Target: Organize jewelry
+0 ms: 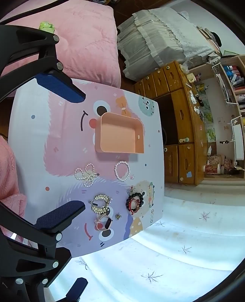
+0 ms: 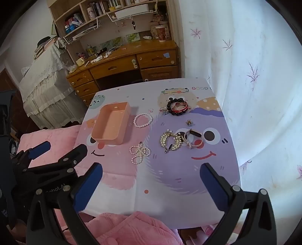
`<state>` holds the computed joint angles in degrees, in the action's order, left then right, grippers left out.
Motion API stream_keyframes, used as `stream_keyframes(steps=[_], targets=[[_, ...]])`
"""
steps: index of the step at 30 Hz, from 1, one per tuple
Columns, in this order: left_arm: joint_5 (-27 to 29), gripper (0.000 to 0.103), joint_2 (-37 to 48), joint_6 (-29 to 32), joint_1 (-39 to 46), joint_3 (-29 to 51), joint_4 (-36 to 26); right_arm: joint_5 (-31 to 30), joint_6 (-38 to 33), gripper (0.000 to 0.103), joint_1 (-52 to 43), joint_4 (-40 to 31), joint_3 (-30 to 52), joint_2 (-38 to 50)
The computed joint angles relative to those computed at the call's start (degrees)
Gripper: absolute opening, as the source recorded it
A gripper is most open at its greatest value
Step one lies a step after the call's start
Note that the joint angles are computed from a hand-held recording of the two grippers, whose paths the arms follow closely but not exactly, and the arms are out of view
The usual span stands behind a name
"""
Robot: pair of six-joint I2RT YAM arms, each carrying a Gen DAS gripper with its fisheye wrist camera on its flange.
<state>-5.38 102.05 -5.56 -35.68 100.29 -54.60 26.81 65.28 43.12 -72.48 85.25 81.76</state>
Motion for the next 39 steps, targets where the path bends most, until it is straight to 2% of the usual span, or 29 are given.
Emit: stream_keyframes(steps=[24,25,39], targets=[[-1.1,0.102,0.8,0.2,-0.6,1.2,-0.4,-0.1,-1.4,0.103,-1.1,0.1,0.6,0.1],[-0.9,0.102,2.4,0.6,-0.3,3.8,-1.4,-0.1,-1.5,0.103,-1.3,0.2,0.6,0.1],[-0.1,0.102,3.1,1.1,0.3,4.9,-1.8,0.2,-1.2,0.103,-1.1,0.4,0.8,0.8]])
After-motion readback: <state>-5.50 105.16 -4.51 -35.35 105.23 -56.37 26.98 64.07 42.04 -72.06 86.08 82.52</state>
